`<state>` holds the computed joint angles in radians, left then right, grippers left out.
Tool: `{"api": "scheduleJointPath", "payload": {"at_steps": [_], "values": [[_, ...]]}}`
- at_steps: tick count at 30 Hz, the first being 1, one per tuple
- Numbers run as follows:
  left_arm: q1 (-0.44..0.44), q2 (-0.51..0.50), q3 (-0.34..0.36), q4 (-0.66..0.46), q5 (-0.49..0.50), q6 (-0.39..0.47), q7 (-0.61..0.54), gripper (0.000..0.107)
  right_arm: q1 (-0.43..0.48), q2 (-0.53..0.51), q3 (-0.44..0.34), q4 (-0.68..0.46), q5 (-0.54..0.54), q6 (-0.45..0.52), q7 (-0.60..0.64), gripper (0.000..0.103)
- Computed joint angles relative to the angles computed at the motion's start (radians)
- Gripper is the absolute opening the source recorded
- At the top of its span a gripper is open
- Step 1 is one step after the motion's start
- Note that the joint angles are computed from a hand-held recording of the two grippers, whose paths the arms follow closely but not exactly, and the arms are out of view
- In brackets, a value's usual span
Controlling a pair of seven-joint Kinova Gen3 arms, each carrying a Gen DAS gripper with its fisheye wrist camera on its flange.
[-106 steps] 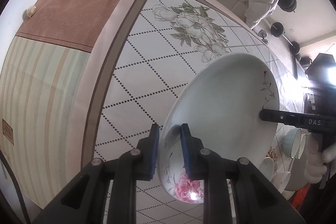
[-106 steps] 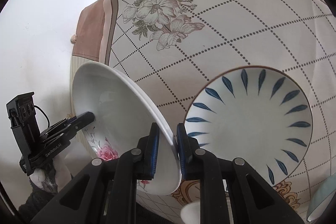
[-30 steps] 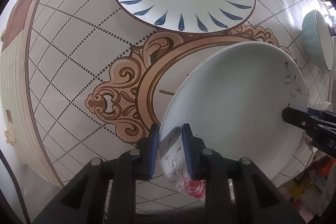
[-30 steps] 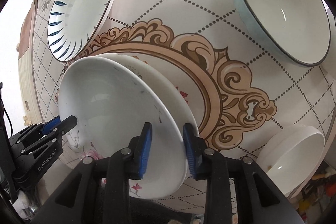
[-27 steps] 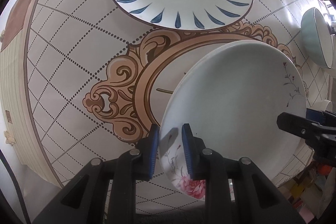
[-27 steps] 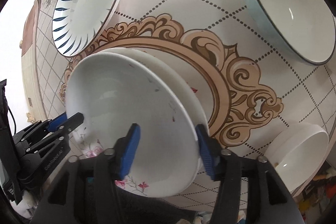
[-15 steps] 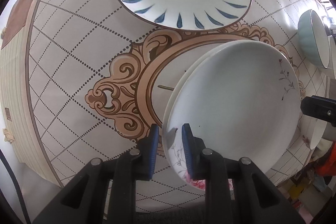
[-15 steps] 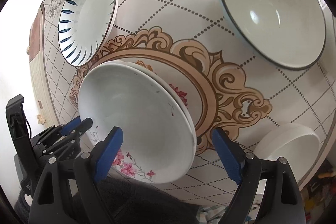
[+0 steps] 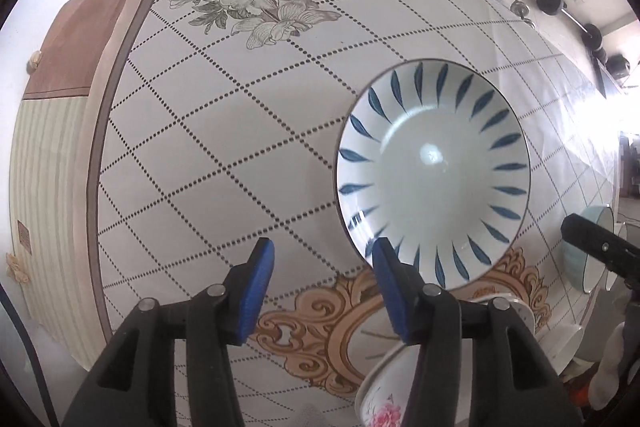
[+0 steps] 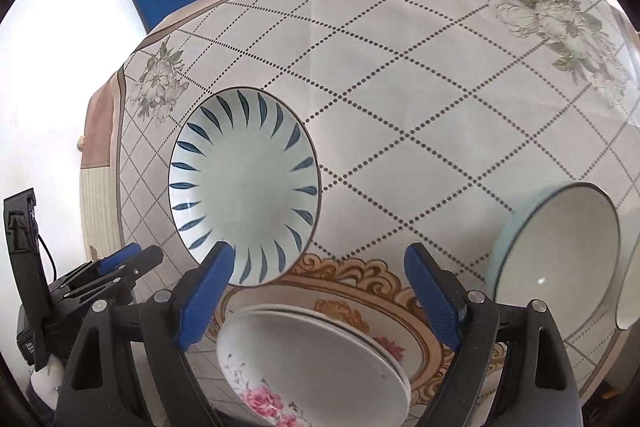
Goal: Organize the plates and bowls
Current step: 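Grasp the blue-striped plate rim with both grippers and lift it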
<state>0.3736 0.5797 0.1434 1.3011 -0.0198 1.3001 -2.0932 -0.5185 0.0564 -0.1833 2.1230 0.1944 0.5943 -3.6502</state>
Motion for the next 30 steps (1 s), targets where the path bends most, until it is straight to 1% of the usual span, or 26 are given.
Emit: {"api": "scheduleJointPath", "payload": {"at_steps": [3,6,7,9,10,13,15,18,20,22,24,25,26,27,28,29,30], "values": [[0.010,0.086,0.003,-0.109,0.010,0.051,0.009,0.051,0.045,0.044,0.022,0.046,-0.046,-0.122,0.045,0.089],[0.032,0.143,0.000,-0.186,0.005,0.088,0.010,0.051,0.044,0.078,0.059,0.093,-0.064,-0.244,0.050,0.089],[0.042,0.170,-0.001,-0.230,0.000,0.107,0.013,0.051,0.044,0.085,0.070,0.104,-0.079,-0.274,0.061,0.089],[0.063,0.222,-0.007,-0.323,-0.010,0.160,0.021,0.051,0.035,0.098,0.092,0.116,-0.095,-0.311,0.072,0.089],[0.072,0.248,-0.011,-0.363,-0.011,0.187,0.024,0.051,0.043,0.104,0.093,0.118,-0.115,-0.325,0.097,0.089],[0.089,0.292,-0.021,-0.423,-0.012,0.230,0.031,0.051,0.045,0.119,0.109,0.131,-0.158,-0.370,0.146,0.089],[0.095,0.331,-0.021,-0.482,-0.005,0.268,0.038,0.051,0.061,0.136,0.108,0.128,-0.202,-0.384,0.195,0.089],[0.105,0.359,-0.023,-0.527,-0.004,0.290,0.015,0.051,0.102,0.148,0.083,0.146,-0.287,-0.430,0.270,0.089],[0.116,0.360,-0.022,-0.521,-0.003,0.280,-0.003,0.051,0.114,0.151,0.074,0.163,-0.328,-0.472,0.305,0.088],[0.126,0.365,-0.019,-0.516,0.000,0.273,-0.019,0.050,0.125,0.155,0.071,0.158,-0.353,-0.472,0.344,0.086],[0.133,0.364,-0.017,-0.506,0.002,0.267,-0.032,0.044,0.164,0.153,0.032,0.176,-0.395,-0.510,0.390,0.080],[0.138,0.364,-0.018,-0.499,0.003,0.262,-0.035,0.041,0.182,0.158,0.016,0.179,-0.417,-0.524,0.408,0.074],[0.142,0.367,-0.019,-0.499,0.001,0.261,-0.039,0.037,0.183,0.160,0.017,0.176,-0.429,-0.521,0.421,0.072],[0.146,0.365,-0.017,-0.485,0.006,0.255,-0.037,0.035,0.178,0.161,0.025,0.175,-0.432,-0.524,0.429,0.070],[0.147,0.368,-0.015,-0.488,0.008,0.257,-0.040,0.034,0.190,0.165,0.014,0.175,-0.451,-0.532,0.452,0.064],[0.151,0.366,-0.015,-0.483,0.009,0.254,-0.040,0.034,0.211,0.171,-0.006,0.174,-0.472,-0.537,0.474,0.063],[0.153,0.368,-0.014,-0.482,0.011,0.253,-0.040,0.033,0.216,0.173,-0.007,0.172,-0.476,-0.539,0.482,0.063]]}}
